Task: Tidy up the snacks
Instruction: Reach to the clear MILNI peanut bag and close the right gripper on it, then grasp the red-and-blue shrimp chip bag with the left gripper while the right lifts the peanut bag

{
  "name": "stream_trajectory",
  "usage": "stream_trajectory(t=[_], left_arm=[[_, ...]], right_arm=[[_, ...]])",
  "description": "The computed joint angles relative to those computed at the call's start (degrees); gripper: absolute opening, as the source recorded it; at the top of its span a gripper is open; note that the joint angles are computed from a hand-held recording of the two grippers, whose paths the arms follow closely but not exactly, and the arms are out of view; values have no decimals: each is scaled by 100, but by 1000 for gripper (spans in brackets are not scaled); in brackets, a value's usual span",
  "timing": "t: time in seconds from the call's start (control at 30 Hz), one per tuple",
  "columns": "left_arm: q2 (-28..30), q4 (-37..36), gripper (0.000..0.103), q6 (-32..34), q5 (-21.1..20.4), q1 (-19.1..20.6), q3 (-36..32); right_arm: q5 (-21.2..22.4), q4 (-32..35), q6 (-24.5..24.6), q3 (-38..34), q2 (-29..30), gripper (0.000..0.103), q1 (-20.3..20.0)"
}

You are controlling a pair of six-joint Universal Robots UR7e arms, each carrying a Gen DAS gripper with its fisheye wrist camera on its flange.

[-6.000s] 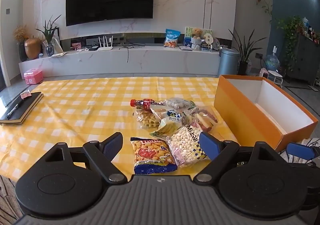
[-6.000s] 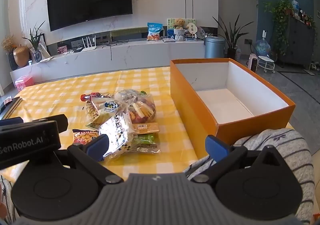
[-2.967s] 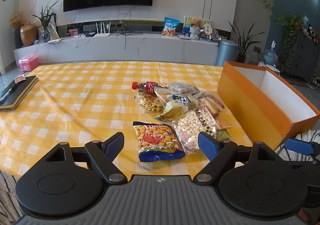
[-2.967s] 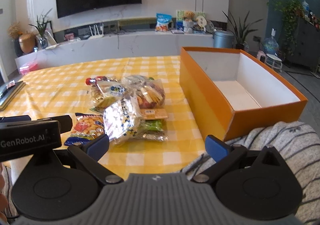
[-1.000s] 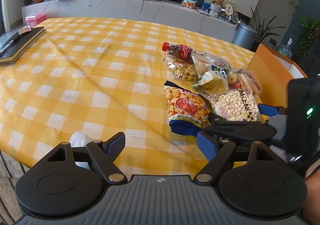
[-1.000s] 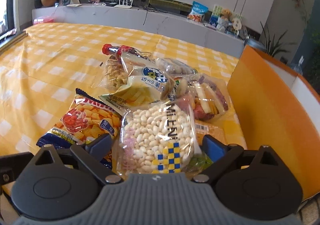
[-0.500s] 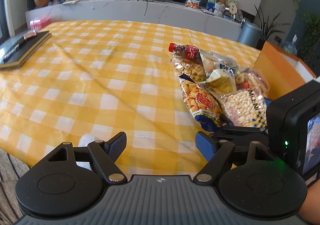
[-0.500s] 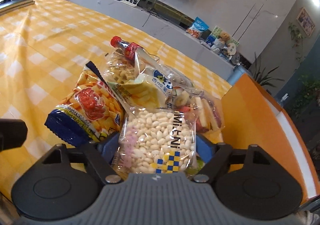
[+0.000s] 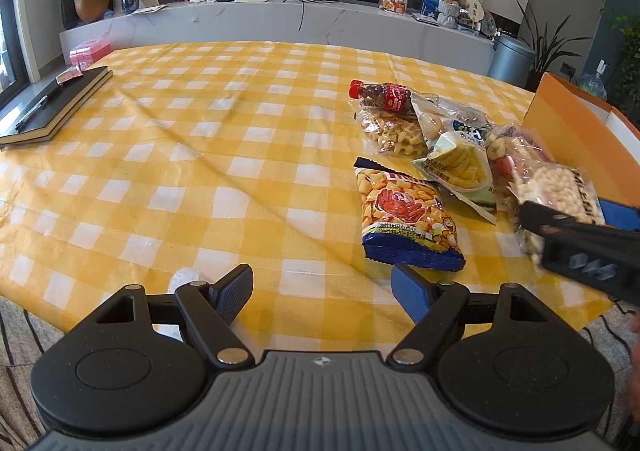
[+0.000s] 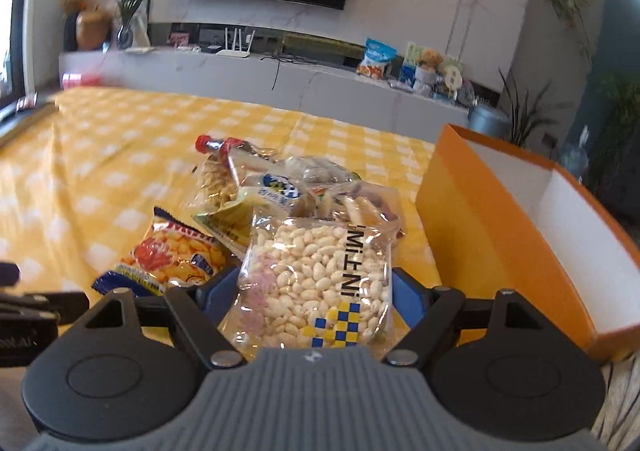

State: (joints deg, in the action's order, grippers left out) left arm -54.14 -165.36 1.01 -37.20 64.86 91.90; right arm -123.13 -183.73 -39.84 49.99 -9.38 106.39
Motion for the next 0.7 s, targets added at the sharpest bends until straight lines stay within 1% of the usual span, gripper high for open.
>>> stream_trajectory(t=[0.07, 0.13, 0.17, 0.2, 0.3, 0.4, 0.47, 0.6, 0.7], left_arm=[[24, -4, 92, 8, 53, -5, -22], [49, -8, 92, 14, 103, -12, -40], [67, -55, 92, 64, 118, -17, -42], [89, -142, 92, 152, 137, -26, -31], [176, -246, 92, 332, 258, -58, -59], [244, -364, 92, 497, 340, -84, -99], [291, -395, 92, 551, 408, -95, -155], [292, -382, 92, 514, 331, -100, -212], [281, -482, 92, 634, 223, -96, -174]], right_arm=[[189, 483, 717, 263, -298, 78, -58], [499, 1118, 1426, 501, -590, 78, -140], [620, 1339, 1657, 590, -690, 78, -172], [652, 1461, 1780, 649, -740, 78, -188], [449, 1656, 1946, 602, -707, 79, -209], [276, 1975, 2336, 516, -704, 79, -279], [238, 2103, 2517, 509, -723, 79, -336], [42, 2229, 2428, 343, -602, 81, -315], [-66, 2449, 2486, 106, -489, 82, -315]])
